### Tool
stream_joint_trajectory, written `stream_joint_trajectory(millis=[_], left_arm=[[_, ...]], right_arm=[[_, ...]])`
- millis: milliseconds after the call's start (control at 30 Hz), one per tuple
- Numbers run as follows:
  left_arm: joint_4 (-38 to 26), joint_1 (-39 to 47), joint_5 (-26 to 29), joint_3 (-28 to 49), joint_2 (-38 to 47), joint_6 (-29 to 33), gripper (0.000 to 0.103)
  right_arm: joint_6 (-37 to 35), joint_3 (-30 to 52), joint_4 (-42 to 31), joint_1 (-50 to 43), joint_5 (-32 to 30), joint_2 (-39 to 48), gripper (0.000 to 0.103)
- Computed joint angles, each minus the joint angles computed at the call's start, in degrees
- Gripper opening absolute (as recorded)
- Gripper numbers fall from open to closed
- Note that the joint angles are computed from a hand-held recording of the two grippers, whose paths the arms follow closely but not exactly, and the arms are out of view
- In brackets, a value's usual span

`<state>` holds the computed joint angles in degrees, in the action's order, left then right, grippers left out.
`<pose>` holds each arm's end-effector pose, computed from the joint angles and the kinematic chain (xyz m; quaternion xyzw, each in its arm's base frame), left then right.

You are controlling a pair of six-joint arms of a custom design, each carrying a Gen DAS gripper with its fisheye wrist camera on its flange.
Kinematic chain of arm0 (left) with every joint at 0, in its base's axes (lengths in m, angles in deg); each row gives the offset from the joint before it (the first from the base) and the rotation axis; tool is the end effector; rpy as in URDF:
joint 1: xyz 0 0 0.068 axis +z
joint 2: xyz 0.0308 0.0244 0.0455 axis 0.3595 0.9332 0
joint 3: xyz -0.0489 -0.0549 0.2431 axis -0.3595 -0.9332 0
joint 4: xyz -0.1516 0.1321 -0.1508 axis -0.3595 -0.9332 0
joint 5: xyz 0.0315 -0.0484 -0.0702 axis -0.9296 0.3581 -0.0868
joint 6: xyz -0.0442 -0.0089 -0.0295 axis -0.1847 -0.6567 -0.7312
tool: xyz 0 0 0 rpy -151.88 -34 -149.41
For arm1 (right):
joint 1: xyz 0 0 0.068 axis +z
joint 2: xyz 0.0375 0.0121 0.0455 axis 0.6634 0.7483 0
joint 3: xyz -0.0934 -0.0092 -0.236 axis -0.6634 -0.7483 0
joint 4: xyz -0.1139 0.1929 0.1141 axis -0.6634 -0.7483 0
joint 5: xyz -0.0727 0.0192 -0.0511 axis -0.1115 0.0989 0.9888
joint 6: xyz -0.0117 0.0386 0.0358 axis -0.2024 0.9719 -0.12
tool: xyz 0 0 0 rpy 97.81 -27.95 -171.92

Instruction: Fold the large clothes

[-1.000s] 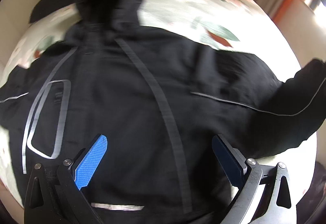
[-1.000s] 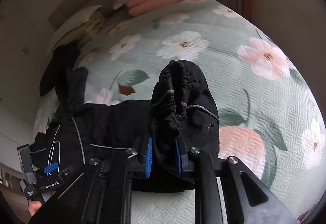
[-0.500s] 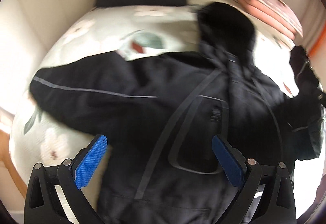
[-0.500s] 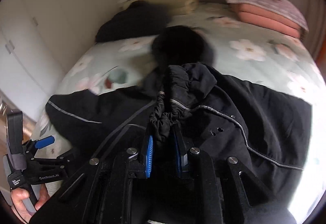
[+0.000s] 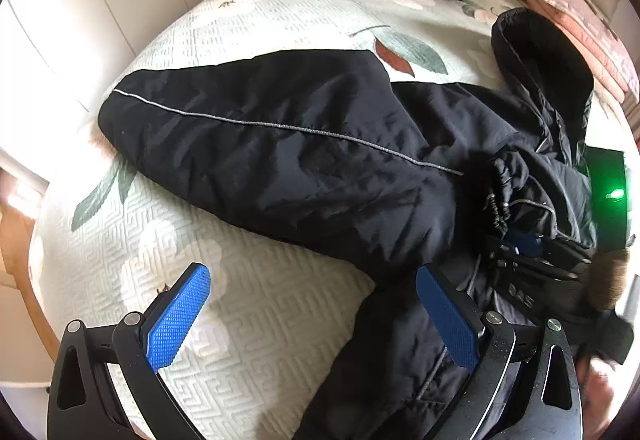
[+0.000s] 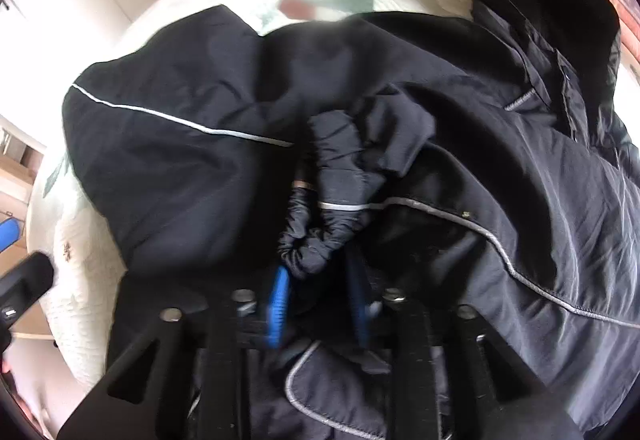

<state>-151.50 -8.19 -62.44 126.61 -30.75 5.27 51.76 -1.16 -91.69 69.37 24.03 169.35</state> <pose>0.1159 -0.0513 0.2700 -0.2516 0.9482 0.0603 0.1842 0.2608 0.1462 0.1755 -0.2923 0.9398 0.1323 0.1177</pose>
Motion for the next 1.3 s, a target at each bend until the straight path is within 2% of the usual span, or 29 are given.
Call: stream_joint_trajectory(millis=[33, 133, 233, 333, 467, 533, 600, 633, 667, 700, 800, 833, 867, 900, 1000, 1200, 1300], left_arm=[[1.1, 1.14, 0.53, -0.46, 0.02, 1.43, 0.103], [3.43, 2.74, 1.75, 0.54, 1.06, 4.14, 0.103], [6.32, 2.58, 2.88, 3.72, 3.76, 6.96, 0.103], [12.31, 2.88, 7.4, 5.63, 7.05, 10.7, 0.103], [24.01, 2.97, 15.37, 5.57, 14.68, 14.44, 0.101], [29.04, 3.62, 19.89, 5.67, 19.95, 16.07, 0.091], [33.06, 4.44, 22.98, 5.41, 23.91, 16.78, 0.067], [35.11, 5.29, 25.01, 5.16, 26.31, 16.88, 0.062], [36.53, 6.01, 26.36, 4.67, 27.5, 16.94, 0.052], [38.25, 6.61, 27.65, 3.77, 28.61, 16.81, 0.046], [42.13, 7.61, 30.42, 2.47, 31.14, 17.47, 0.041], [42.75, 7.54, 30.46, 2.25, 31.36, 17.41, 0.038], [43.24, 7.38, 30.37, 2.26, 31.4, 17.22, 0.026], [43.47, 7.42, 30.33, 2.45, 31.21, 17.12, 0.019], [42.17, 7.48, 29.18, 4.25, 28.33, 17.23, 0.018], [35.88, 11.62, 28.24, 8.85, 19.29, 19.4, 0.017], [33.36, 15.89, 28.79, 7.05, 18.49, 22.11, 0.019]], right_arm=[[-0.57, 0.94, -1.96, -0.49, -1.16, -0.04, 0.057], [-3.73, 4.07, -9.51, -3.38, -3.97, -3.04, 0.057], [-10.02, 8.19, -20.5, -11.79, -8.91, -7.68, 0.057], [-15.9, 12.18, -25.79, -21.22, -7.47, -10.46, 0.057], [-19.89, 12.89, -19.06, -34.43, 4.18, -8.0, 0.057], [-20.41, 13.63, -14.79, -39.68, 6.73, -3.35, 0.053], [-21.51, 12.92, -11.03, -44.14, 6.16, 0.53, 0.047], [-21.76, 14.04, -10.78, -45.84, 4.86, 3.67, 0.04], [-21.57, 13.93, -10.2, -46.97, 4.43, 6.37, 0.036], [-22.01, 13.82, -9.58, -47.89, 4.03, 8.52, 0.033], [-23.39, 7.16, -1.63, -46.51, 5.64, 5.5, 0.034], [-22.9, 6.28, -0.71, -45.68, 6.77, 4.78, 0.034], [-22.65, 5.25, -0.44, -45.21, 7.44, 3.81, 0.034], [-22.38, 4.9, -0.5, -44.53, 8.01, 3.34, 0.034], [-22.63, 7.68, -4.9, -44.49, 7.55, 2.95, 0.034], [-25.87, 13.91, -17.14, -48.19, -0.1, -3.54, 0.035], [-26.21, 13.41, -17.38, -48.31, -0.89, -5.67, 0.044]])
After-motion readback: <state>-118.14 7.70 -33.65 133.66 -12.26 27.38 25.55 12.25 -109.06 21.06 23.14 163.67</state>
